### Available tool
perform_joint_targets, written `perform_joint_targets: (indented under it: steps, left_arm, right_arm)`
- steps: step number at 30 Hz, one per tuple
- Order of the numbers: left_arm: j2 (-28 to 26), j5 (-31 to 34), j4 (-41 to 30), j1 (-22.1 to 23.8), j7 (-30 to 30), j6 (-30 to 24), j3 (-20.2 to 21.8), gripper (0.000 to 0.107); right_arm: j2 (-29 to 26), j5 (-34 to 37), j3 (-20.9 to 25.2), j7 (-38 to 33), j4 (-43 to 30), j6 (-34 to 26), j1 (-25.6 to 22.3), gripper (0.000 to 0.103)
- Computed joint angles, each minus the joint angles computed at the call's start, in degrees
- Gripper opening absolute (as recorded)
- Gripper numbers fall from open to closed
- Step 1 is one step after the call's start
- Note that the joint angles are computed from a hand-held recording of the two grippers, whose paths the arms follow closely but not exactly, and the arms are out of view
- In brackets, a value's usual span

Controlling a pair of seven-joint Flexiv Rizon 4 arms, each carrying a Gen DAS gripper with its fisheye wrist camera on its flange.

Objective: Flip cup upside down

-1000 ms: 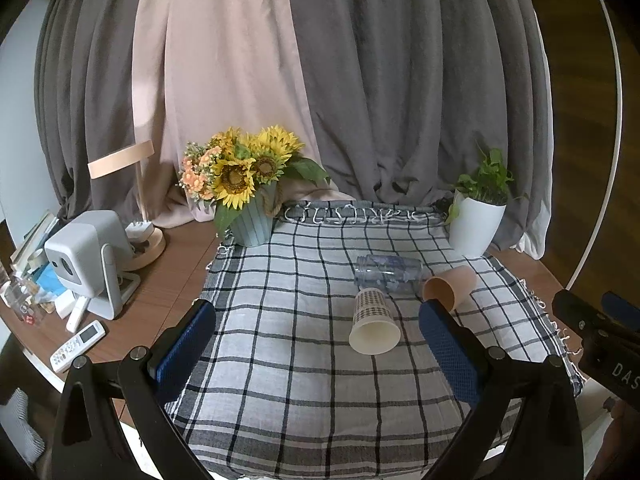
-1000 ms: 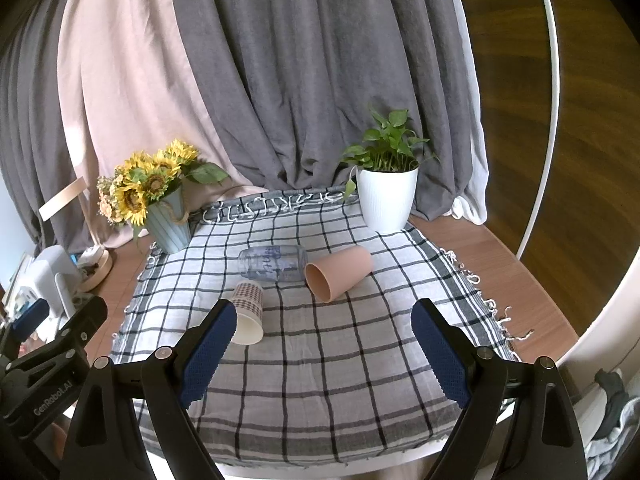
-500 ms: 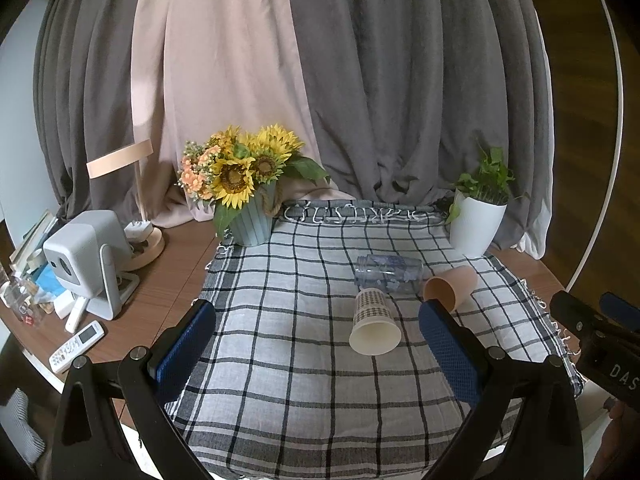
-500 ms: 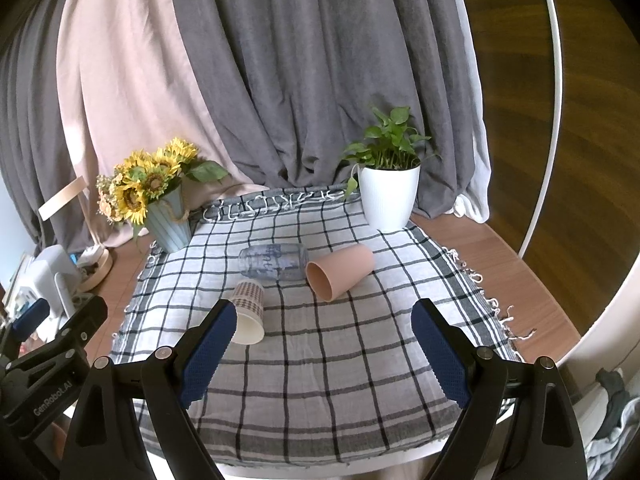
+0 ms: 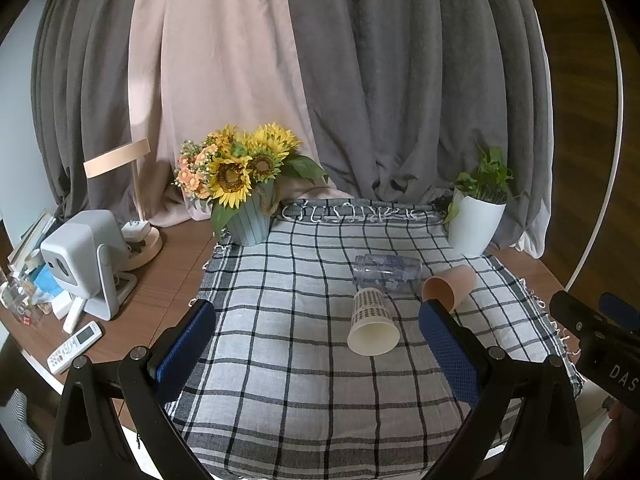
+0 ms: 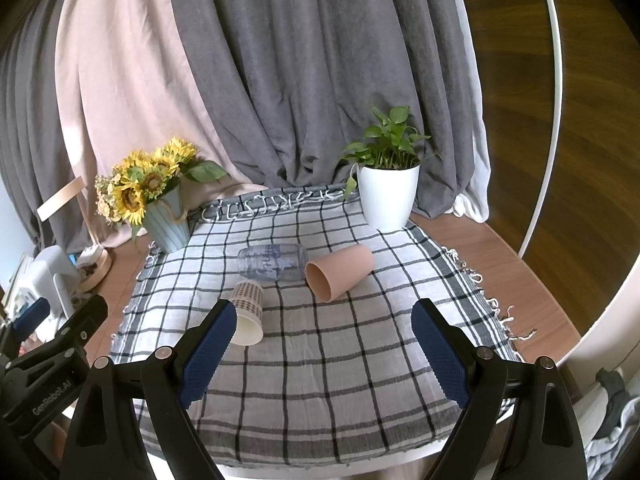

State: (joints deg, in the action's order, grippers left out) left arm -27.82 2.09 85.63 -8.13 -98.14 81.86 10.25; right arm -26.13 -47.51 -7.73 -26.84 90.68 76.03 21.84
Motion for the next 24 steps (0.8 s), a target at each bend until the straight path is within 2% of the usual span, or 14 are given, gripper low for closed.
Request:
perform_joint_targets:
  steps: [24]
  left_arm:
    - [-0.31,0.17,-0.19,-0.13,-0.28,-0.06,0.09,0.103]
  right_arm:
    - [-1.19,0.16,-0.54,0.15,-0.83,0.06,0.72,0.089]
